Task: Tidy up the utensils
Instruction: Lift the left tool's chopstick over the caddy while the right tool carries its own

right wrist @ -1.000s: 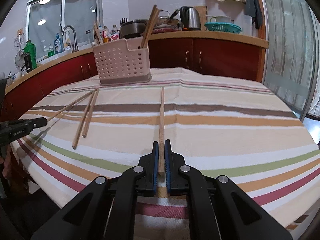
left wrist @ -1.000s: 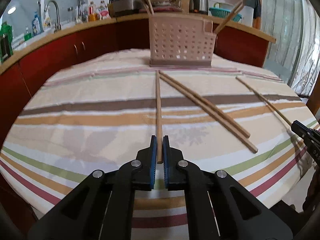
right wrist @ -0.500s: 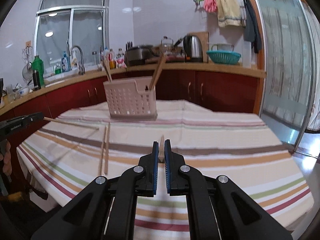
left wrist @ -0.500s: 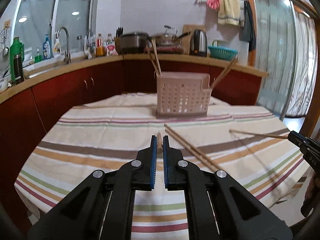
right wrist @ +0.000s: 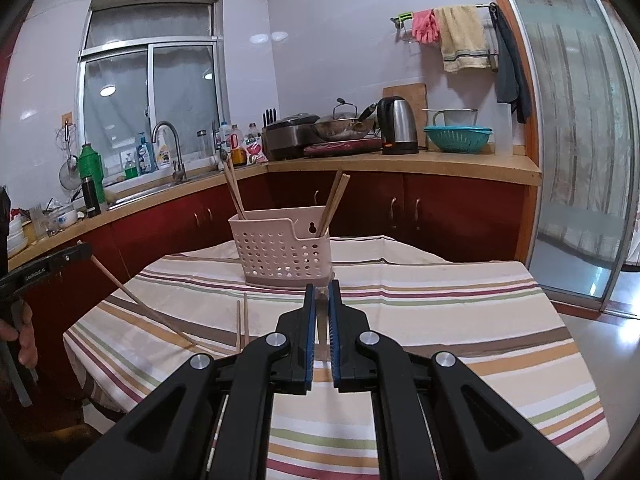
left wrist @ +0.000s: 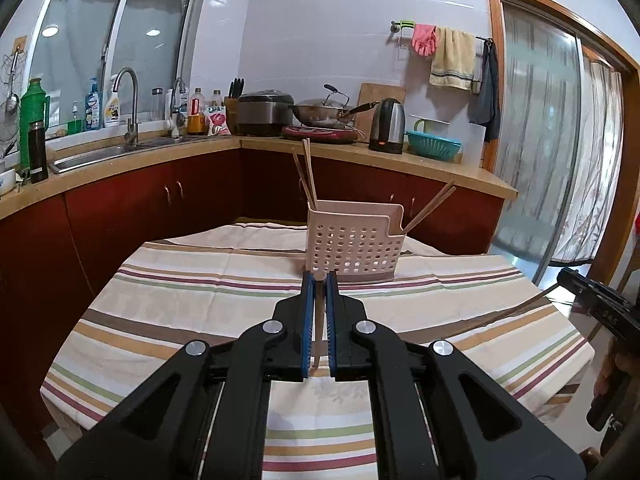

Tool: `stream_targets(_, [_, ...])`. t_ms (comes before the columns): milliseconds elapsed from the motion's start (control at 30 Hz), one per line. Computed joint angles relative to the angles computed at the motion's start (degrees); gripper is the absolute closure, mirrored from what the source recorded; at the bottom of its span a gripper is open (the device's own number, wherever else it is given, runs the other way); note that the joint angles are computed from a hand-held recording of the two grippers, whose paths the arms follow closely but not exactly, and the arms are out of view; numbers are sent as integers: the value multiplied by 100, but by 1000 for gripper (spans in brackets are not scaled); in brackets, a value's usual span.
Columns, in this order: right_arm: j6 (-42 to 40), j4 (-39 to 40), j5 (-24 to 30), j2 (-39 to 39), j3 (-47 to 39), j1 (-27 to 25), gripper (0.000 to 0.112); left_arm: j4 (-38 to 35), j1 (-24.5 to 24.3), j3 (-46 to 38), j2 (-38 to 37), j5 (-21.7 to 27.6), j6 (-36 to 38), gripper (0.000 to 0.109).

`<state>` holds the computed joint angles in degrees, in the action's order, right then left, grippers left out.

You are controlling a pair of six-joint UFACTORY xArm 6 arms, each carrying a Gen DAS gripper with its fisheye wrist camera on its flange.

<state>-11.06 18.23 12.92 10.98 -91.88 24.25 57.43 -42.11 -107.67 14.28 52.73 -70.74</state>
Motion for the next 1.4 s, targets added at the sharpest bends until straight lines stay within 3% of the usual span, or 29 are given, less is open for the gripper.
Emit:
stream_targets(167, [119,-287,429,126,-358,-29,106,-35,24,-93,54,27,157,102])
stream_targets(667, [255,-501,521,1061,-1656,-64,105,-136,373,-1051,760,-197,588,102])
stream_targets(1100, [277,-431,932,1845,-2829,-25,106,-320,646,-1572,1132,-556,758,102])
stream_targets(1400, [406,-350,1718,2623,-4366,-64,106,-765,707,-2969,1908,-485,1542,102])
